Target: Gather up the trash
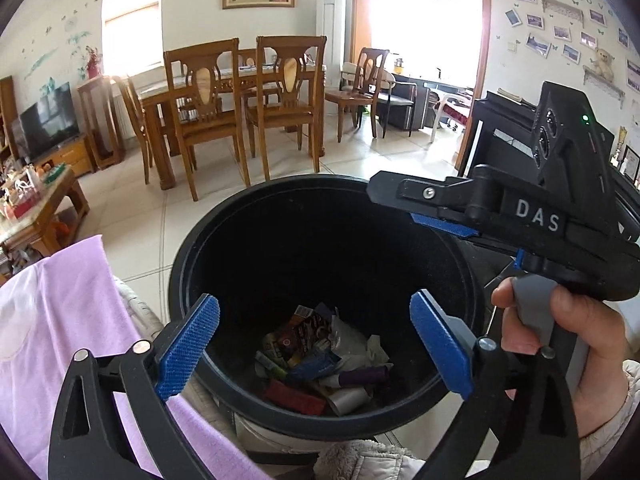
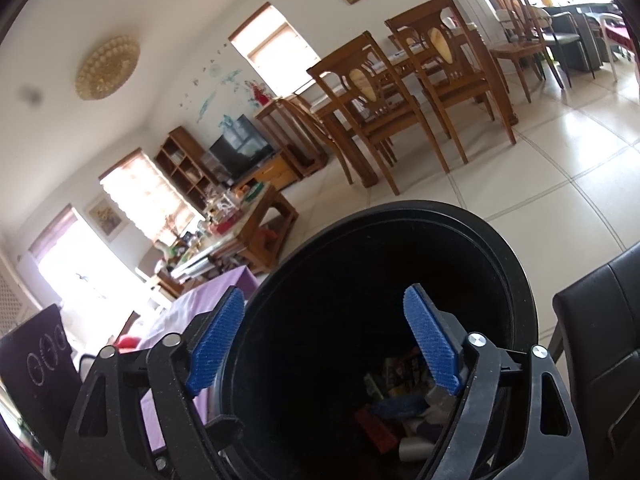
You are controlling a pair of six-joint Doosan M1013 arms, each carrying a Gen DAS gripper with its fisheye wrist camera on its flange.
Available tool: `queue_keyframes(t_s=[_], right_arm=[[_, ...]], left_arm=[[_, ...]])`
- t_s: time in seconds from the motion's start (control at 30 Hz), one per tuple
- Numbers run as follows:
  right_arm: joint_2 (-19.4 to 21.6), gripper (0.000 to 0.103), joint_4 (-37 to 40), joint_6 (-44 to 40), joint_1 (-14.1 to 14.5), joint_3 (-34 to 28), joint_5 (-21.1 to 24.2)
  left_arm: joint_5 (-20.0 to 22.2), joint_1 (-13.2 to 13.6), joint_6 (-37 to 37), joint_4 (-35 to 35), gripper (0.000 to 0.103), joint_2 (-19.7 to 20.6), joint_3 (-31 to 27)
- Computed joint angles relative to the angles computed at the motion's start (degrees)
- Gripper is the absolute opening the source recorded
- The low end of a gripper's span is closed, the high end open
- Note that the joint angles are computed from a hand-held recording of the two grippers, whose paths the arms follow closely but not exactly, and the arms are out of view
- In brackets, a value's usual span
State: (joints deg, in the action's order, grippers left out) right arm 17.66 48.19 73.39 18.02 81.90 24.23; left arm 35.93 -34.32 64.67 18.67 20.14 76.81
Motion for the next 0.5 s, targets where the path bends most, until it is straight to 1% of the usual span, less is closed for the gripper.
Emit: queue_keyframes(t_s=[0.03, 0.13, 0.17, 0.2, 0.3, 0.33, 0.4, 0.47, 0.5], right_arm=[[-0.1, 0.089, -0.2, 0.2, 0.2, 0.1, -0.3], [-0.1, 0.093, -1.8, 1.5, 0.6, -0.2, -0.5], [-0.2, 0.098, -2.8, 2.4, 0.9, -0.3, -0.8], [-0.3, 0.098, -3.9, 3.3, 1.2, -0.3, -1.4], [-0.4, 0.098, -11.5, 9.0, 2.9, -0.9, -3.1], [-0.4, 0.098, -15.5, 12.2, 3.7, -1.2, -3.7], [-0.5, 0.098, -20.0, 15.0, 4.9, -1.7, -4.6], [-0.4, 0.098, -26.0, 18.1, 6.8, -2.2, -6.2], [-0.3, 0.098, -28.7, 19.9, 7.6, -2.6, -6.5]], left_arm=[[-0.2, 0.0, -0.6, 0.6, 0.098, -0.3, 0.3], [-1.1, 0.3, -1.3, 0.6, 0.098, -1.5, 1.6], [-1.9, 0.5, -1.1, -0.1, 0.098, -2.0, 2.3], [-2.4, 0.7, -1.2, -0.2, 0.098, -2.4, 2.7], [-4.3, 1.3, -3.8, 1.0, 0.098, -4.4, 4.8], [-4.9, 1.4, -6.6, 3.5, 0.098, -5.2, 5.8], [-6.5, 1.7, -11.8, 8.0, 0.098, -7.0, 8.0], [-7.7, 2.0, -16.5, 11.6, 0.098, -8.6, 9.8], [-7.4, 2.2, -21.8, 16.1, 0.098, -9.8, 11.3]])
